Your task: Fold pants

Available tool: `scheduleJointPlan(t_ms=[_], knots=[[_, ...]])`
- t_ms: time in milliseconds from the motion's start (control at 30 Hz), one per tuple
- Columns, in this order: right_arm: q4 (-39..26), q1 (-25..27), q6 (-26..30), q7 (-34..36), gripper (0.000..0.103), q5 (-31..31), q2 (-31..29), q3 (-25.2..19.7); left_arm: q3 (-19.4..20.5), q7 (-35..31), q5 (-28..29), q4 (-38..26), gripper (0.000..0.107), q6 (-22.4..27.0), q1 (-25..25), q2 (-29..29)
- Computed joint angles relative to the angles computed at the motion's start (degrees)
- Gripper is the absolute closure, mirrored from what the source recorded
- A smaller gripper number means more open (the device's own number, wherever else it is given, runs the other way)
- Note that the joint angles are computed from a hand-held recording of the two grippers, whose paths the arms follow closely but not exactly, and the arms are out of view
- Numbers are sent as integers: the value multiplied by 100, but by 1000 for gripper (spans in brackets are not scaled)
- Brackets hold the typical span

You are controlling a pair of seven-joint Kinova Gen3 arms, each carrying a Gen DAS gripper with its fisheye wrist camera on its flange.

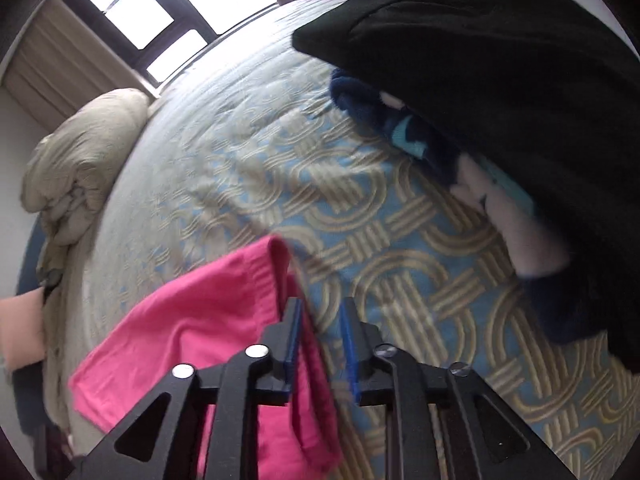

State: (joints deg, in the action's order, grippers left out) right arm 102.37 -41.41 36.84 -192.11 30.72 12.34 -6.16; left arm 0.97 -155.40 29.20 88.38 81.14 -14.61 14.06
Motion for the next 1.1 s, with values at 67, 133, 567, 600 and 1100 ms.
scheduleJointPlan(t_ms=[67, 133, 567, 600, 1100], knots=[[290, -422, -186, -250, 58, 273, -199, 273, 2, 129, 31, 19, 93, -51, 36, 2], [325, -708, 0, -228, 53, 494, -279, 290, 44, 271, 46, 45, 73, -144, 134, 32], [-53, -921, 779, -482, 83, 967, -201, -179, -92, -324, 148, 669, 99, -748, 272, -770], [100, -912, 637, -572, 83, 946, -270, -162, -116, -387, 119, 718, 99, -710, 278, -788], [110, -818, 1355, -793, 47, 495, -256, -570, -226, -465, 70, 920, 69, -736, 343, -757]])
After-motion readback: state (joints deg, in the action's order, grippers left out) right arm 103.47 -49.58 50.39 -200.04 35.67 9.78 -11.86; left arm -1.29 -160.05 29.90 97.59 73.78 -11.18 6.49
